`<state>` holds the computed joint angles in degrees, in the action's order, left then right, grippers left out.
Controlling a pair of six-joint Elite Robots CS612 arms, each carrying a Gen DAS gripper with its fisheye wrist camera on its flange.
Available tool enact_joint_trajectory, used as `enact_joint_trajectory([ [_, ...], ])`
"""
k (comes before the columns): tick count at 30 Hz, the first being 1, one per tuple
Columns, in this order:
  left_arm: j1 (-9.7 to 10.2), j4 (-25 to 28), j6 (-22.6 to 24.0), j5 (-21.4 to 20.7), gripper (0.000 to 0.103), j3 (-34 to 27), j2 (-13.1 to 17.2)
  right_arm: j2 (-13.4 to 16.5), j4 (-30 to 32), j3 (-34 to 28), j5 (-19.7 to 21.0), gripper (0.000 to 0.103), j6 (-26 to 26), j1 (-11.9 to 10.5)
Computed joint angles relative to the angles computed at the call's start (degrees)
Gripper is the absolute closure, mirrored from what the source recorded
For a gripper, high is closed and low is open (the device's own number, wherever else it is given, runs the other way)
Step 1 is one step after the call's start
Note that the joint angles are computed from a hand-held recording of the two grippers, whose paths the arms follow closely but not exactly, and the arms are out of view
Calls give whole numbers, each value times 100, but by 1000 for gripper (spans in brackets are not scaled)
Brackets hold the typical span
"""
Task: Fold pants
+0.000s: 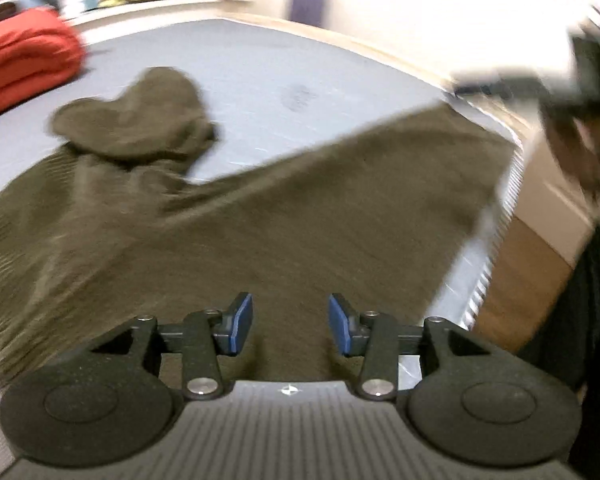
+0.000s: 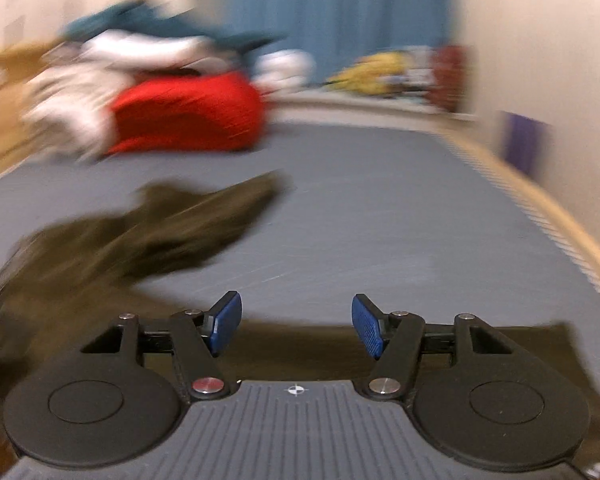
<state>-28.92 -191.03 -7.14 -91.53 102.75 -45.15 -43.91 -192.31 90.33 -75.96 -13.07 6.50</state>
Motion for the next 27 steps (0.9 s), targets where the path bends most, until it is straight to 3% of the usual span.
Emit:
enact_joint_trajectory([
  [3, 81, 53, -655, 371, 56, 24, -58, 73, 481, 63, 572, 40, -824, 219],
  [6, 184, 262, -1321, 724, 56, 71, -129, 115, 854, 129, 912, 40, -1306, 386],
  [8, 238, 483, -1745, 1072, 56, 127, -177, 162, 1241, 121, 951, 41, -1478, 434],
  [10, 318, 970, -2137, 1270, 56, 121, -216, 164, 2002, 16, 708, 41, -1678, 514],
  [12, 388, 1691, -2454, 1454, 57, 66, -213, 110, 2281, -73, 787, 42, -1855, 507],
  [13, 430, 1743, -2463, 1399, 57, 84, -204, 95, 2434, -131, 896, 43, -1822, 479],
  [16, 479, 1402, -2498, 1321, 57, 210, -245, 107, 2238, -131, 1277, 44, -1337, 351],
  [20, 433, 964, -2626, 1840, 55, 467, -381, 193, 1856, -170, 1484, 43, -1065, 342],
  [25, 434, 873, -3074, 2448, 54, 636, -496, 313, 2036, -284, 1624, 42, -1300, 380],
  [27, 454, 919, -3241, 2600, 48, 648, -496, 350, 2178, -351, 1606, 42, -1598, 437],
])
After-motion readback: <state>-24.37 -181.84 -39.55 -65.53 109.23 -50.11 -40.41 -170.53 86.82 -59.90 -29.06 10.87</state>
